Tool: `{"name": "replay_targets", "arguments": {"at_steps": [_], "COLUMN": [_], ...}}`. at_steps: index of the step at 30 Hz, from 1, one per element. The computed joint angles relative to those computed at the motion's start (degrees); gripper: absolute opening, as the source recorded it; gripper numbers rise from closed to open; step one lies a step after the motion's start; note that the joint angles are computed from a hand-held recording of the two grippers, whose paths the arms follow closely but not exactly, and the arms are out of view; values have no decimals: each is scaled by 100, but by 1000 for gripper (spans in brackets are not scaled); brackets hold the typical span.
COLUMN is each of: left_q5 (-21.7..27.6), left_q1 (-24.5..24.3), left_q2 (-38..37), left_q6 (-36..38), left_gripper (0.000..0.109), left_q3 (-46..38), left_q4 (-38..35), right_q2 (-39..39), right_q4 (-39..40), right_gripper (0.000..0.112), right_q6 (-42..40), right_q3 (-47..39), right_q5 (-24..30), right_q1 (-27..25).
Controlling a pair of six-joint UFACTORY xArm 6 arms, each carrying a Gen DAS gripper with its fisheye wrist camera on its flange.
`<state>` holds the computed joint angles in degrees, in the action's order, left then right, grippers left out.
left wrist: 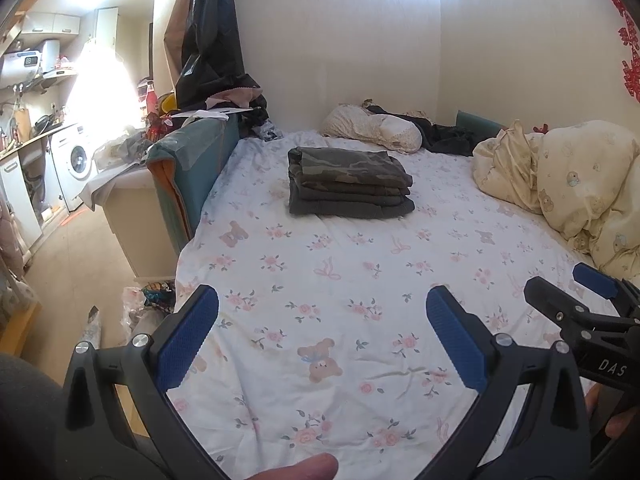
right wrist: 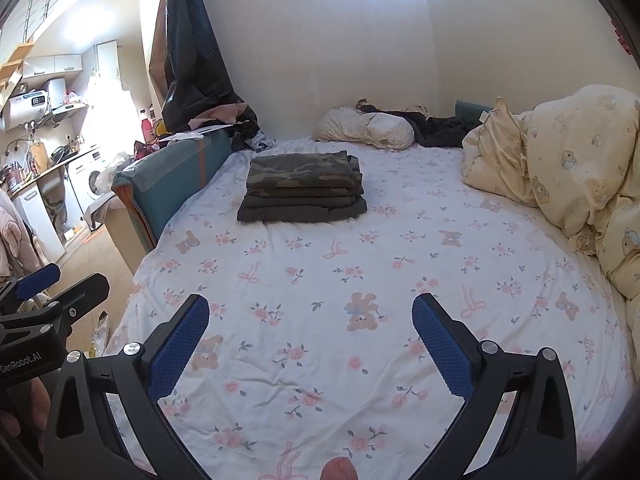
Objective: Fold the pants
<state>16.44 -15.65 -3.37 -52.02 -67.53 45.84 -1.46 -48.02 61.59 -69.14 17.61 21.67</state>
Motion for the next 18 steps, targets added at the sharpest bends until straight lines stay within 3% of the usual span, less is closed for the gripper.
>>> {"name": "replay_targets", "arguments": {"at_steps": [18], "left_q5": [12], "left_q1": [-10], "left_q2": [-28], "left_q6": [10], "left_gripper": [103], "left_q3": [16], "left_q4": [-23], "right_q2": [-6], "right_q4": [-32], "right_gripper": [103], "right_q6": [37], "right_q3": [-31], "right_q5": [71], "right_q1": [17]}}
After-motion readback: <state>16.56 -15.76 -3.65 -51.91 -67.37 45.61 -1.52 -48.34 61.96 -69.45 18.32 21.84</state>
